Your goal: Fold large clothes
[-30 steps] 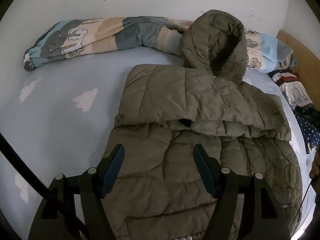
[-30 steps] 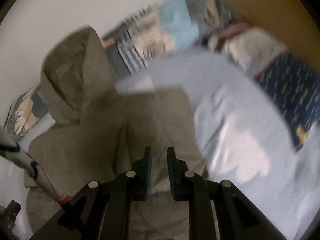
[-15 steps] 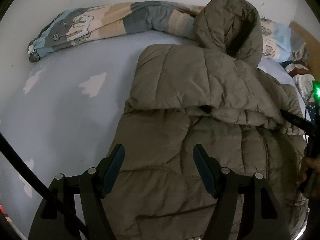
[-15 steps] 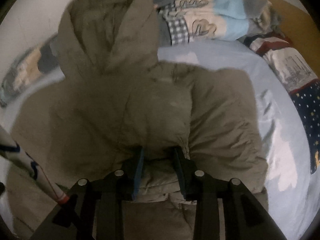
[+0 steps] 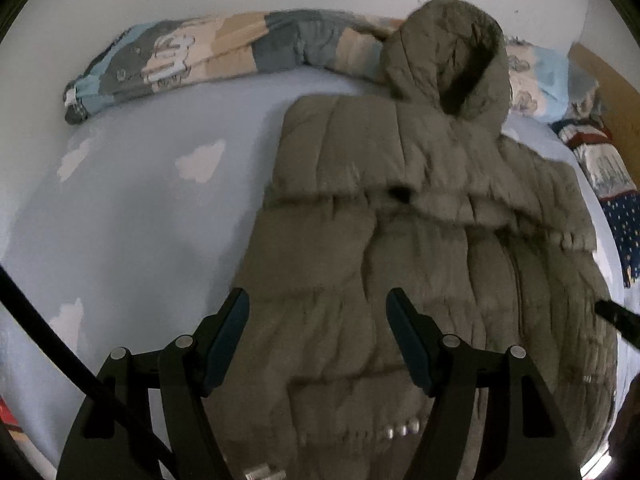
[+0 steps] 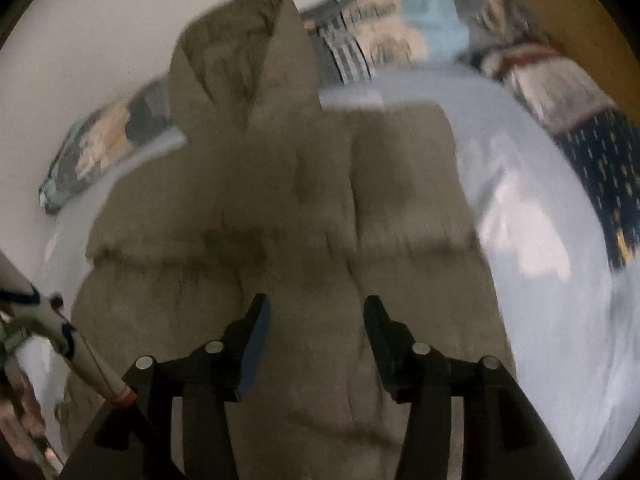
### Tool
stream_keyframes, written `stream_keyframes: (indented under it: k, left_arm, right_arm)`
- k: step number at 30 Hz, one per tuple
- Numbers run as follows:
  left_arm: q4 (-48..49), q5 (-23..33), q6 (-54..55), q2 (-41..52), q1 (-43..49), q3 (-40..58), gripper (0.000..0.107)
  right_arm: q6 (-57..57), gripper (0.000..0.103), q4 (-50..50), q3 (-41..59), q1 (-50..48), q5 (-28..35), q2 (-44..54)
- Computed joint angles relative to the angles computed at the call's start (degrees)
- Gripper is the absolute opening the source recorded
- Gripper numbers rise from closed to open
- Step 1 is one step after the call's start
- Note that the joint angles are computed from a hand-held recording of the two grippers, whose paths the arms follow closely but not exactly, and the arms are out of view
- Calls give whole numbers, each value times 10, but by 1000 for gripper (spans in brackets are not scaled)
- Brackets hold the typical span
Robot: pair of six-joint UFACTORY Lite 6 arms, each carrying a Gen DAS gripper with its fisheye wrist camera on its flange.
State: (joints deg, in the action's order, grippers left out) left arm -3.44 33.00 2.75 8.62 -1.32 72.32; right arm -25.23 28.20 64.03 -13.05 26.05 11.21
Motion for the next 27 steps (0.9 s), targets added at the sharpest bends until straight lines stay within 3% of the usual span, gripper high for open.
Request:
stream_keyframes:
  k: [3,9,12,14,17,18,21,23,27]
  left_arm:
    - [-35,-9,49,-61,6,-101,70]
    - [47,-67,-69,-142,-40,-269,73]
    - [36,-30,-28,-234,-27,-311,73]
    - [-63,13,92,-330,34,-331,73]
    - [-197,146,272,-415,207,-308,73]
    - [-212,161,309,-430,267,-305,76]
    - [-245,196,416,-407,446,-308,76]
    - [-274,219,499,-343,539,-302,76]
    - [-287,225,547,-292,575,-314,76]
  right_arm:
    - [-10,53,-15,-119,-9,-5,-96]
    - [-67,54,10,-299,-51,31,-294]
    - [-84,60,5,-337,-66,57,-294]
    - [-134,60,26,-359,-105,82,-321]
    - [-286,60,120,-361,-273,226,-415]
    - [-326,60,127,-353,-330,264,-428]
    - [-419,63,145,-324,-479,324,-404]
    - [-468,63,153,-293,-574,351,-330]
    - [-500,63,139,-253,-647,332,-228]
